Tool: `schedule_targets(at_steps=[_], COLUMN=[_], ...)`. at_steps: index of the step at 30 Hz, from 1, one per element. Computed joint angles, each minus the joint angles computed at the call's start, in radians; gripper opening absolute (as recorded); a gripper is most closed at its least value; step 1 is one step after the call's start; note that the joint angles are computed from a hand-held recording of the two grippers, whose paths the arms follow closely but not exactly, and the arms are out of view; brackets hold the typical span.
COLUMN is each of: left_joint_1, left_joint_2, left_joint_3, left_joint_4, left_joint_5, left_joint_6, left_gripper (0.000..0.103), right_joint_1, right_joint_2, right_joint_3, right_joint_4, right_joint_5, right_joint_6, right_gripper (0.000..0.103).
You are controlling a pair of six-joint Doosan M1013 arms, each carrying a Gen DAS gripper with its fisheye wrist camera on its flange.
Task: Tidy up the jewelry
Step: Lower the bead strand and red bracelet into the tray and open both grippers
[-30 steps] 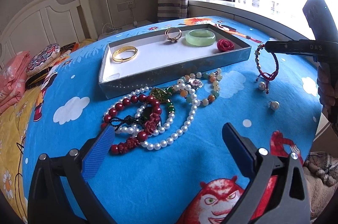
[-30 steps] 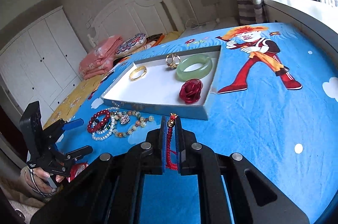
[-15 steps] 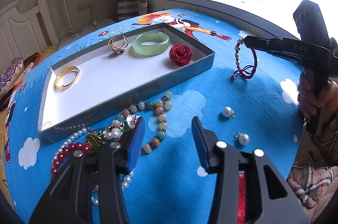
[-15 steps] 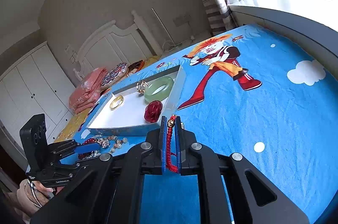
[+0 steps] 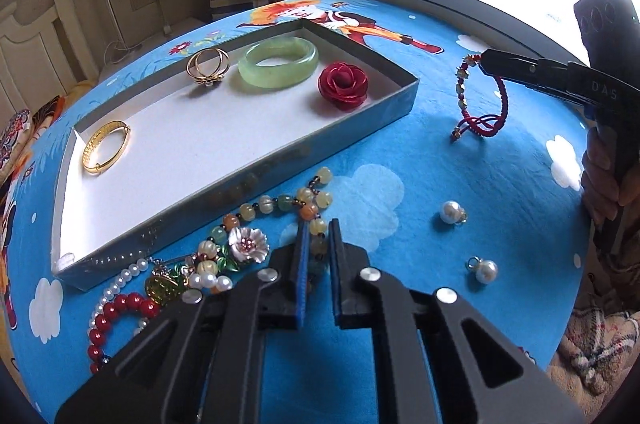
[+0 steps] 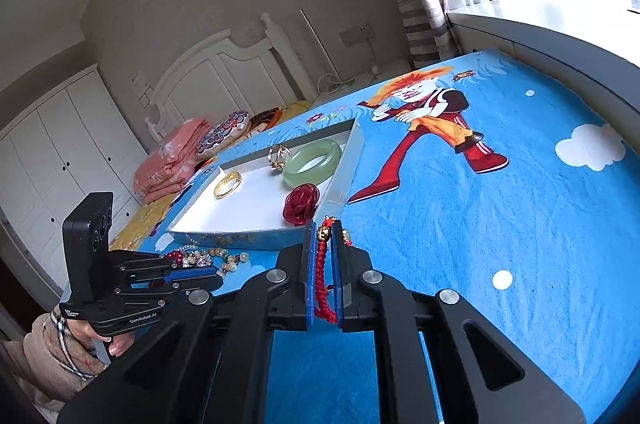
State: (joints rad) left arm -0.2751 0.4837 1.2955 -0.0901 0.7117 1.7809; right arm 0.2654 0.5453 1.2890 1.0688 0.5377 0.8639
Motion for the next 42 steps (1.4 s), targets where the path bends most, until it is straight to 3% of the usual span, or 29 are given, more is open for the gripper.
schedule_targets(at_steps=[6,11,15,21,28,36,42], left_joint_1=[0.017,0.036,0.050,0.054,0.060,0.078,0.081], left_joint_2=[-0.047,-0.078,-0.090,-0.082,-0.023,0.092,0.183], left_joint_3=[0.021,0.018,0.014,-0.015,-0.109,-0.280,-0.413], left_joint_4=[-0.039,-0.062,-0.105,-0.060,0.051,0.158,0.251], left_joint_5=[-0.077,-0.099,-0.113,-0.117,-0.059,0.045,0.142], left_joint_6=[-0.024,-0.016,0.008,-0.019,-0.096,-0.219,-0.328], left_gripper=[0.009,0.010,0.010,0.010,0.010,0.010,0.010], right_joint_1=[-0.011,-0.008,-0.001,0.013,0.048,0.095,0.133], right_joint_2=[-0.005,-0.016,-0.022,-0.014,0.044,0.150,0.186], right_joint_3=[0.012,0.013,0.005,-0.041,-0.168,-0.357,-0.427], right_joint_4=[0.082,0.121,0.101,0.048,-0.076,-0.229,-0.501], right_joint_5=[0.017,0.020,0.018,0.032,0.082,0.176,0.157], right_joint_6=[-0.052,-0.103,-0.113,-0.102,-0.040,0.075,0.243], right_gripper=[0.009,0.009,0.009,0.009,0.009,0.009,0.009])
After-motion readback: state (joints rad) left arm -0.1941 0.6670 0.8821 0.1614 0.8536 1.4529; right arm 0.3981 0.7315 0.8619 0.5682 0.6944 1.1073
